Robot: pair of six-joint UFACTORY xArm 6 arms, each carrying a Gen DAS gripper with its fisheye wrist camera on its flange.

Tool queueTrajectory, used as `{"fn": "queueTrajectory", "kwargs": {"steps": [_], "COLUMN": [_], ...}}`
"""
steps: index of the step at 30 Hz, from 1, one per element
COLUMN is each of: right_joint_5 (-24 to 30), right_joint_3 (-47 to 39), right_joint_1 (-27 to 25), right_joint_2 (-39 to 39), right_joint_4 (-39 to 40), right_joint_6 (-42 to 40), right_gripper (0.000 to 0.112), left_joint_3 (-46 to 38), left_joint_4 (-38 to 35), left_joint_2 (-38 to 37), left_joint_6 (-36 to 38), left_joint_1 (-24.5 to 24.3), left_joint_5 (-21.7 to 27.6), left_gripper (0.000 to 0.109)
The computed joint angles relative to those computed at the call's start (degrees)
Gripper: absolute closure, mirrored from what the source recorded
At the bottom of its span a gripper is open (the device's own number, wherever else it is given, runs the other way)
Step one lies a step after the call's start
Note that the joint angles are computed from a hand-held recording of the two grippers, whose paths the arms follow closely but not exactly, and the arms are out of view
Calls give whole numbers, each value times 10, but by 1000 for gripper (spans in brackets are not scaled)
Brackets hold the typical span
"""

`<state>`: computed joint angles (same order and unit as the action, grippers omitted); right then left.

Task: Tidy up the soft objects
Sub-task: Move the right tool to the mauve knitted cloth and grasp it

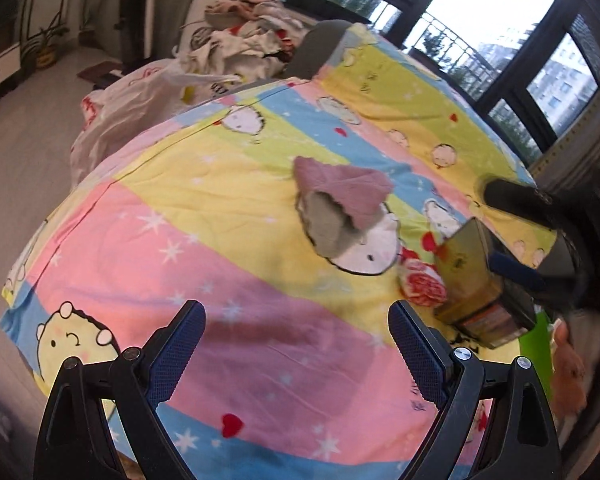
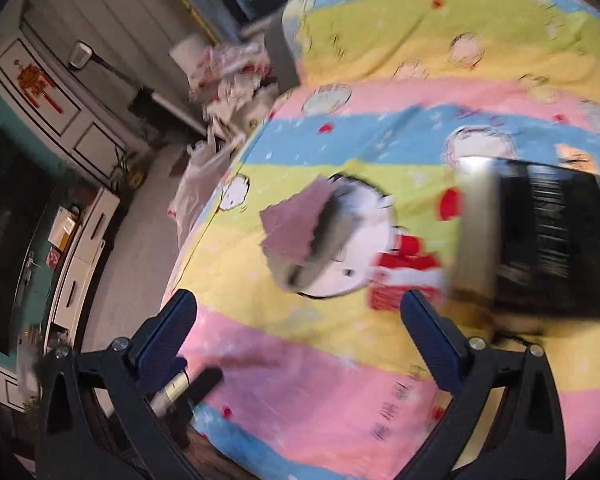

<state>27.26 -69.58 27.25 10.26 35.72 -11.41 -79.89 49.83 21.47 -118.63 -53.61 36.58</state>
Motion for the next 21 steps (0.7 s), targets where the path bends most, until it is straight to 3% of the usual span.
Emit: {"fn": "queueTrajectory", "kwargs": {"steps": [6,11,15,16,17,19,20,21], "right_joint_5": [90,196,193,178,167,154,151,146], "right_joint_3": [-213,-391,-414,-403,-394,-382,-387,-377], "right_joint_1": [15,17,26,30,34,39,38,34], "right_joint_2": [184,320,349,344,338,329,334,327], "right_joint_4": [-174,-214,-258,-278,-307,-354,-342,-310], "right_joint_6": [167,216,246,258,274,286,270,242], "right_gripper": [11,16,23,31,52,76,87,90], "left_joint_3": [31,47,56,57,58,59,59,59], "left_joint_4": [15,23,19,19,17,11,10,10], "left_joint_2": [-9,-14,-17,-17,-17,-17,-17,-18], "left_joint_6": [-27,-37,-38,-39,-40,-38,-37,-37], "left_joint_1": [19,29,31,32,32,32,31,29], "left_joint_5": [-44,-68,-74,-75,-75,-77,-77,-75], "left_gripper": [16,16,16,16,16,16,16,16]}}
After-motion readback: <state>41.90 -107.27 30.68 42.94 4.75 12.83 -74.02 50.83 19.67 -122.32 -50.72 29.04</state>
